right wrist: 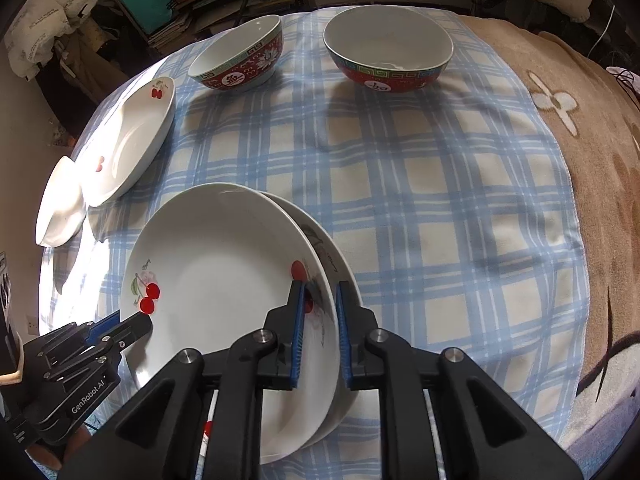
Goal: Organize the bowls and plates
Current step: 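Lower the held plate with both grippers onto the other cherry plate, then open both grippers and pull them back from the stacked plates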
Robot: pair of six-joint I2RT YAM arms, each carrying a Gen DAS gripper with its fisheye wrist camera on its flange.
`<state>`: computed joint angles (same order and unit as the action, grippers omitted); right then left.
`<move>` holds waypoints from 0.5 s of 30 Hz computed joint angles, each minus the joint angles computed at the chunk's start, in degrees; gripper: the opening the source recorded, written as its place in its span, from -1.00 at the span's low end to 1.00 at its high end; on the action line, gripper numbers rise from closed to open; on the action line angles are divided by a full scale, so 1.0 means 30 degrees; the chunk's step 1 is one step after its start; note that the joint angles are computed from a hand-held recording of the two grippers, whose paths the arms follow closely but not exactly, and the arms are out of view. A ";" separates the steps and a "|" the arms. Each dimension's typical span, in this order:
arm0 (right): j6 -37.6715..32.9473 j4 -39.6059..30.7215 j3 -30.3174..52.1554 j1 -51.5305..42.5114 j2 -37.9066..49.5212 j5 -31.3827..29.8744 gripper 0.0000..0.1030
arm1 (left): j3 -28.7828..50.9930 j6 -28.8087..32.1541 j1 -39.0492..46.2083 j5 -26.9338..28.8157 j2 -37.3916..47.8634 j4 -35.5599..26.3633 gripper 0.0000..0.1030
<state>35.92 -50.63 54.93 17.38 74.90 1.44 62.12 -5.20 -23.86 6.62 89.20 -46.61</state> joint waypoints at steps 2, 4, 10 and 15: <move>0.0067 -0.0015 0.0017 0.0022 -0.0054 0.0109 -0.66 | -0.0050 -0.0032 -0.0243 -0.0343 -0.0007 0.0162 -0.62; 0.0145 0.0066 -0.0066 -0.0064 -0.0101 0.0024 -0.66 | -0.0085 -0.0066 -0.0364 -0.0529 -0.0014 0.0284 -0.61; 0.0080 0.0101 -0.0101 -0.0171 -0.0155 0.0012 -0.65 | -0.0133 -0.0234 -0.0858 -0.1381 -0.0101 0.0508 -0.60; 0.0061 -0.0146 0.0184 0.0079 0.0098 0.0256 -0.60 | -0.0300 -0.0110 -0.1409 -0.2390 -0.0314 0.0748 -0.60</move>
